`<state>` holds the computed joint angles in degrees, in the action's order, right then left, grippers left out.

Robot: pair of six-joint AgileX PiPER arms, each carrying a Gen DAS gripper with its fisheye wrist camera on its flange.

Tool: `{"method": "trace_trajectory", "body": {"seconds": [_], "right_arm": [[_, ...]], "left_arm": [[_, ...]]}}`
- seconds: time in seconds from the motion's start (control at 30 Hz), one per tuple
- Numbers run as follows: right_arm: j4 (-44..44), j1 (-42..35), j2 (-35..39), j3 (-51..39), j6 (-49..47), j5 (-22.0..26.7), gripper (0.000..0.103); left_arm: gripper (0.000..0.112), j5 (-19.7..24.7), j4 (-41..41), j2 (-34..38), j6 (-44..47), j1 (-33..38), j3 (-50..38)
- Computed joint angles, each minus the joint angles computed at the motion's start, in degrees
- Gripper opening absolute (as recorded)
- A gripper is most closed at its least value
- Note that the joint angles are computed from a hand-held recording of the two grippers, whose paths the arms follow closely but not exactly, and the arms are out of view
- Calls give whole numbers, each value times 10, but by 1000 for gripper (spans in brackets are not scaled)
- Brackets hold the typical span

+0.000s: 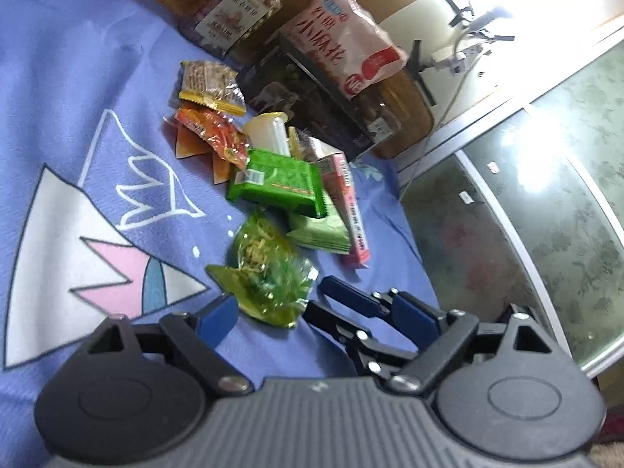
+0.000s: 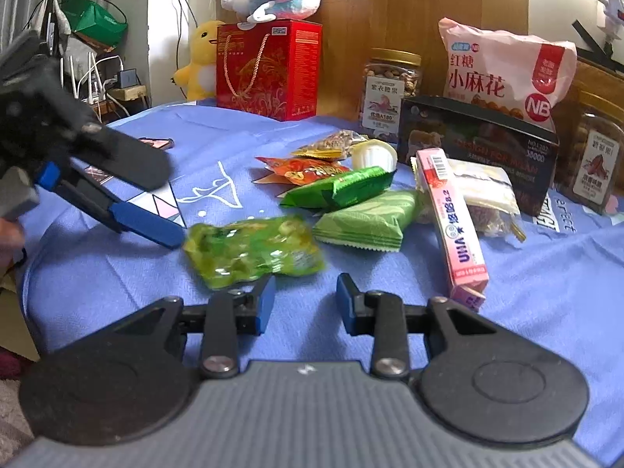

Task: Organize snacks
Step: 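Close the left gripper on the green pickled-vegetable pouch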

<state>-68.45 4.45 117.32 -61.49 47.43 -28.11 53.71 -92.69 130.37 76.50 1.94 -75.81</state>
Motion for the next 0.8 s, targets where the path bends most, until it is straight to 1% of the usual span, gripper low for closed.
{"method": "trace_trajectory", "body": {"seconds": [0.03,0.1,0.17,0.23,0.3,0.37,0.47,0.53,0.57,0.6,0.67,0.73,0.8], "right_arm": [[-1,0,1,0,1,-2,38],[-5,0,2,-3,5,-4,38],[-10,1,3,-6,13,-5,38],[-40,-6,7,-14,47,-14,38],[-104,-18,15,-34,126,-34,38],[-160,-33,26,-56,205,-62,40],[-205,-47,41,-82,281,-97,41],[-213,-48,47,-91,300,-105,41],[-211,-47,47,-91,299,-104,42],[-206,-45,47,-89,294,-102,42],[-198,-42,44,-84,281,-100,42],[-205,-46,46,-87,285,-106,43],[-219,-54,49,-93,302,-118,43]], "left_arm": [[83,0,3,7,-10,-3,-12],[71,-6,18,19,-42,-10,-38],[64,-16,26,26,-59,-15,-51],[63,-16,27,29,-65,-16,-57],[63,-9,30,34,-73,-12,-62],[65,-2,31,38,-82,-8,-67],[64,-3,29,42,-91,-9,-75],[60,-13,27,42,-97,-13,-80],[48,-24,27,41,-101,-18,-83],[32,-33,32,42,-108,-19,-88],[12,-61,48,43,-132,-26,-96],[12,-68,52,46,-141,-24,-99],[12,-83,45,37,-127,-23,-86]]}}
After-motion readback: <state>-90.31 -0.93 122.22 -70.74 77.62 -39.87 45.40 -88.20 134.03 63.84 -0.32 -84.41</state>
